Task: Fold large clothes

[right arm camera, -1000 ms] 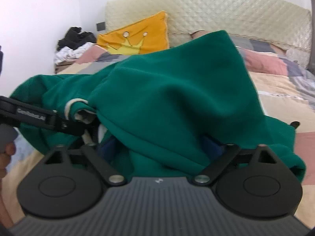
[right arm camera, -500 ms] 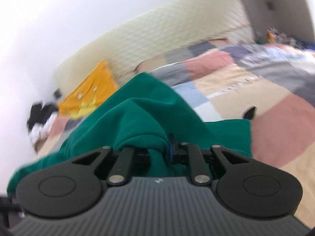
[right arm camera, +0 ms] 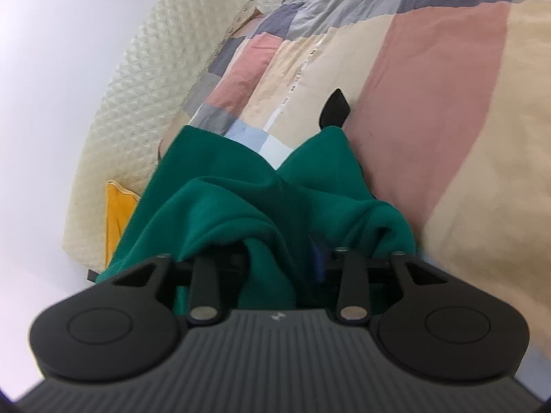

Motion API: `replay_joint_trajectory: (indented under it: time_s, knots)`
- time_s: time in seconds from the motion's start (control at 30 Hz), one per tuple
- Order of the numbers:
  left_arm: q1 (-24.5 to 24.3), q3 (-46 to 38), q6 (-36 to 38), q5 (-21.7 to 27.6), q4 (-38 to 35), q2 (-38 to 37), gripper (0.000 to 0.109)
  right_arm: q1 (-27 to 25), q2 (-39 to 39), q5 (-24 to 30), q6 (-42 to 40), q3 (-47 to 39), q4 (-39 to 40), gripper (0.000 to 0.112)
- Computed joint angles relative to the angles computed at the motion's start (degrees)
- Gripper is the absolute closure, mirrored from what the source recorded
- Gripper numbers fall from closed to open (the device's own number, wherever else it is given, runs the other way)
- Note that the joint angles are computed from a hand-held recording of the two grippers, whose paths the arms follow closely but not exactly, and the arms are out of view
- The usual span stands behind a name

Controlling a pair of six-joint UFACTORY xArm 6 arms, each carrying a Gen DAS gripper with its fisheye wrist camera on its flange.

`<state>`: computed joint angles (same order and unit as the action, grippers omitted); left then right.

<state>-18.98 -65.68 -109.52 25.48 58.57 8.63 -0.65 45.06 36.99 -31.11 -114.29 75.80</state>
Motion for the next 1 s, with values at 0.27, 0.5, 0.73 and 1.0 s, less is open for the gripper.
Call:
replay_joint_trajectory:
  time_s: [0.27,0.5,0.73,1.0]
  knots:
    - [-1.7,-0.8,2.7,-1.9,4.4,-0.9,0.017,-0.2,-12.8,-3.2,-8.7,13.7,-0.1,0.027]
    - [-3.6,-9.8,15.2,-1.5,1.9,5.2,0.017,1.4,-17.7,3.2,-25.1,17.3,1.4,0.028]
    - [-4.9,-24.3,33.3,5.2,-4.3,16.7,0.017,5.2,-14.1,-2.6,-24.0,14.9,-14.0,0.029]
    - [-6.8,-38.3,37.2,16.0,2.4,28.6,0.050,7.6,-11.2,-9.7,-31.5,11.2,-7.3,0.029]
